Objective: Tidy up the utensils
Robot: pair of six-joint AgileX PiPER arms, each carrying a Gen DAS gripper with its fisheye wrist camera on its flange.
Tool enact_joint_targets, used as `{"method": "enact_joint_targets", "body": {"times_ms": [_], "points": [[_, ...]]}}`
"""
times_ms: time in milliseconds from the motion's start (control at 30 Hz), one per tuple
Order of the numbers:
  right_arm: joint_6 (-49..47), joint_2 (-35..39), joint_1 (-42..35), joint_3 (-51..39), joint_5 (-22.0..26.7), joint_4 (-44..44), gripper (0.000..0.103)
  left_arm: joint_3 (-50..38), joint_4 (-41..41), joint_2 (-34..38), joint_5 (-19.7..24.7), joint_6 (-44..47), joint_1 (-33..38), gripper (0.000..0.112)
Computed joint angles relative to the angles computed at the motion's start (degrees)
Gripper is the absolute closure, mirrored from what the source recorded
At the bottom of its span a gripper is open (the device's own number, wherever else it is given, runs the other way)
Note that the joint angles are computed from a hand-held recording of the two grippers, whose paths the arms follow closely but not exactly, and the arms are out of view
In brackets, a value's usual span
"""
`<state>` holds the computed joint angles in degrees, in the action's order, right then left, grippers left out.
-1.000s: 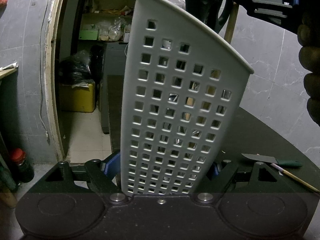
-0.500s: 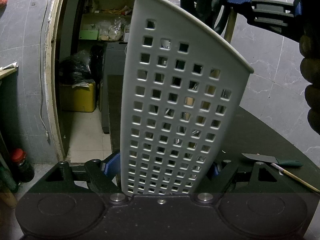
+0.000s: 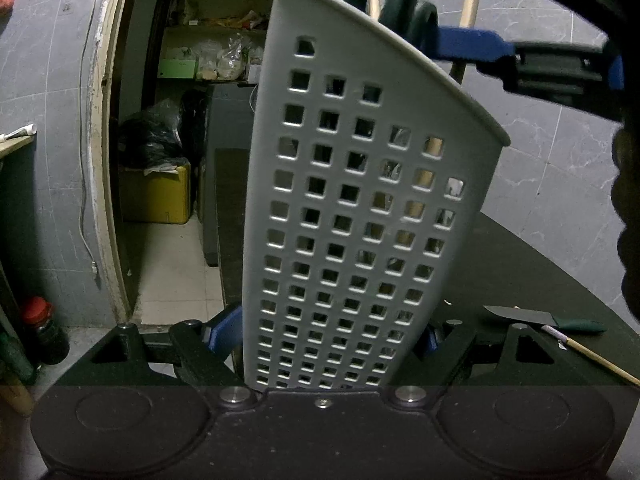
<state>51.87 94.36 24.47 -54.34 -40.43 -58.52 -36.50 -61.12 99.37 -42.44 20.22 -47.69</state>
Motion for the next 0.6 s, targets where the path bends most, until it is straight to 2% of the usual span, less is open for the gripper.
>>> {"method": "enact_joint_targets", "body": {"times_ms": [100,300,367,433,500,600], "points": [[-2.23,-0.78,-0.17,2.11,-0.15,1.67,0.040,0.01,0.16,-0.02,0.09,-0.21,0.12,0.028],[0.96,-2.05,-2.57,4.82,-2.52,-0.48,0.037,-0.23,-0.12,0.04,0.23,0.23,0.14,0.028],[1.60,-2.26,-4.22,6.23,-5.48,-1.71,0.030,-0.27,0.01,0.06,0.39,0.38,0.39,0.028],[2.03,-2.59,-5.92,7.73,-8.96,-3.34,0.000,-0.34,-0.24,0.05,0.39,0.65,0.36,0.028],[-2.70,-4.13,-5.47,10.27,-8.57,-0.08,0.000,-0.40,-0.40,0.08,0.38,0.76,0.34,0.028],[-2.75,-4.45,-6.81,11.31,-11.03,-2.31,0.000,-0.43,-0.45,0.09,0.34,0.76,0.29,0.028]]}}
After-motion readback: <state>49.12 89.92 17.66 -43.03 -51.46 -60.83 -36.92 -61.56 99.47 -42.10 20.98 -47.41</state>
